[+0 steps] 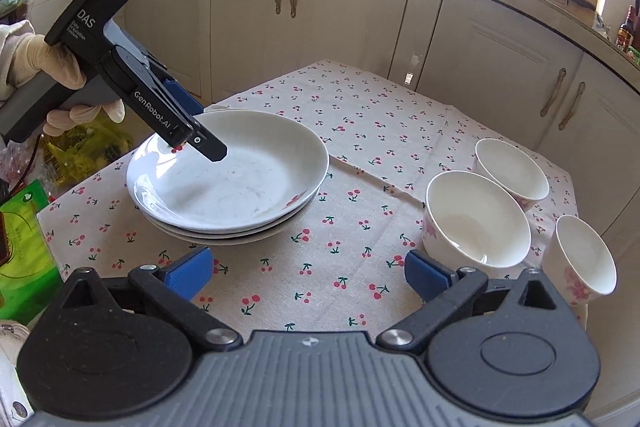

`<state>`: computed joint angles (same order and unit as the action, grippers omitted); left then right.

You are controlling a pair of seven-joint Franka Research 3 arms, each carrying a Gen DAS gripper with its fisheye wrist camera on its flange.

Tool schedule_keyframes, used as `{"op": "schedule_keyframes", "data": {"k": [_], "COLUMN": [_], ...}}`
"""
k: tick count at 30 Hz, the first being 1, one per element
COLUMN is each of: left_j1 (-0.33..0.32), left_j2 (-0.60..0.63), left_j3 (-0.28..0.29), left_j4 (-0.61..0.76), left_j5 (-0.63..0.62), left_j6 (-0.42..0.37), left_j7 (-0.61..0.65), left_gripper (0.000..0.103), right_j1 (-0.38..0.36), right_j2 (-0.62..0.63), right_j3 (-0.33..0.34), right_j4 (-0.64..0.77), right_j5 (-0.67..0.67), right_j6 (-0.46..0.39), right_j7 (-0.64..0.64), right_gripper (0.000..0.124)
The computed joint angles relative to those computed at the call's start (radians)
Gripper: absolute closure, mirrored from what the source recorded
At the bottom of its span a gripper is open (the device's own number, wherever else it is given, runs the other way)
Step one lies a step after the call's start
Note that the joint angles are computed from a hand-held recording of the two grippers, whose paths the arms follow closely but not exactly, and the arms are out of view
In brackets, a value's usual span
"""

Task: Organize plates and bowls
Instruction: 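Lower the held plate onto the plate stack and open the left gripper, then move the left gripper to a plain white bowl and grasp its rim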

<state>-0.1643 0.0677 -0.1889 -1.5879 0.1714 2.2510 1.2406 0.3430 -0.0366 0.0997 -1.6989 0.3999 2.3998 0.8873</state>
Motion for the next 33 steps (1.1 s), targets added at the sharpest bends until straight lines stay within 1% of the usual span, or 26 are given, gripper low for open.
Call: {"op": "schedule_keyframes", "data": {"k": [8,12,14,16,18,21,24,27,30,33], "left_j1": [-0.005,0.0,-0.005,-0.012,-0.022,-0.04,-0.06,-0.087,-0.113,-0.126], "left_j2": [-0.001,-0.012,-0.012,-0.011,-0.004,0.019,0.062,0.121,0.186,0.233], "left_j3": [0.002,0.002,-0.001,-0.006,-0.012,-0.022,-0.03,-0.034,-0.034,-0.036], "left_j4": [-0.001,-0.012,-0.007,0.003,0.02,0.057,0.121,0.204,0.291,0.345], "left_j5": [0.061,0.038,0.061,0.073,0.085,0.102,0.106,0.123,0.128,0.106], "left_j6": [-0.005,0.03,0.043,0.057,0.067,0.081,0.073,0.048,0.017,0.021], "left_j7": [-0.041,-0.045,-0.06,-0.058,-0.048,-0.03,-0.011,0.004,0.016,0.039], "left_gripper": [0.021,0.021,0.02,0.016,0.016,0.009,0.008,0.006,0.005,0.005], "right_j1": [-0.008,-0.014,-0.019,-0.023,-0.029,-0.038,-0.045,-0.053,-0.058,-0.06], "right_j2": [-0.052,-0.068,-0.076,-0.081,-0.086,-0.085,-0.077,-0.068,-0.062,-0.053], "right_j3": [-0.006,-0.008,-0.007,-0.006,-0.003,-0.002,-0.006,-0.01,-0.014,-0.021], "right_j4": [-0.087,-0.118,-0.132,-0.144,-0.16,-0.17,-0.175,-0.18,-0.19,-0.194], "right_j5": [-0.009,-0.037,-0.061,-0.091,-0.126,-0.165,-0.184,-0.203,-0.213,-0.196], "right_j6": [0.101,0.139,0.161,0.185,0.224,0.258,0.278,0.289,0.307,0.326], "right_j7": [0.056,0.097,0.119,0.135,0.161,0.207,0.249,0.285,0.298,0.295], "right_gripper": [0.021,0.021,0.021,0.021,0.021,0.021,0.021,0.021,0.021,0.021]}}
